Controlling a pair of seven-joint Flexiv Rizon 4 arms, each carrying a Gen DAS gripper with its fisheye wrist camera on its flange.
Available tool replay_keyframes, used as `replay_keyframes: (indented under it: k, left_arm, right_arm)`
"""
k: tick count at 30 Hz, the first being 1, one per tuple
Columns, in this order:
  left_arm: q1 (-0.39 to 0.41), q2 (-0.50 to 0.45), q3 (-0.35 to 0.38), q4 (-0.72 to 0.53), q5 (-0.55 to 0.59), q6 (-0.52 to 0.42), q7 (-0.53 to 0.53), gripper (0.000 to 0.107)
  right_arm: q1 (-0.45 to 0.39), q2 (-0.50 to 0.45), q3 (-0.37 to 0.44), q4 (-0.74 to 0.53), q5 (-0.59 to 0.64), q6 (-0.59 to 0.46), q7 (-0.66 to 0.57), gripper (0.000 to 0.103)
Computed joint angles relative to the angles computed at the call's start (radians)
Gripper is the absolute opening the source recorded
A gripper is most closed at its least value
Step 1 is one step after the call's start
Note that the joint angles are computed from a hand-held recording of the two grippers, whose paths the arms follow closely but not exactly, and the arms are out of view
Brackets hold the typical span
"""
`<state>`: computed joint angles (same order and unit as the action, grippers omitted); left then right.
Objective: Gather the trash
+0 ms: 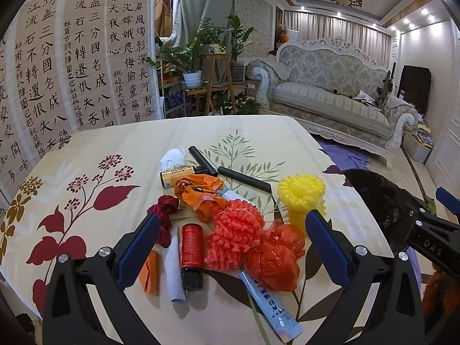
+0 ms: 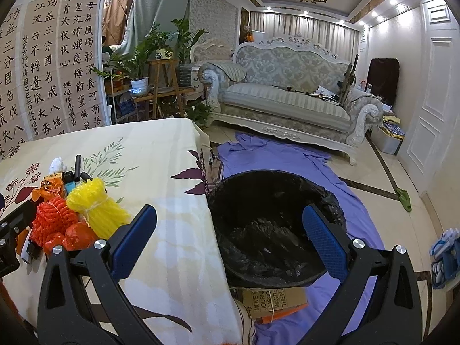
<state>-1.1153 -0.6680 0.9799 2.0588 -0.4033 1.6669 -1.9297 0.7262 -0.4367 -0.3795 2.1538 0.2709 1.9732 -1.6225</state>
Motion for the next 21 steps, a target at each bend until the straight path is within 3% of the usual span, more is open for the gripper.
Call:
replay_keyframes:
  k: [21]
  left_arm:
    - [0.01,-0.002,-0.02,0.003,-0.017,0.013,0.017,0.098]
  right_arm:
    - [-0.02,-0.009,0.023,-0.005,-0.003,0.002,0.001,0.099]
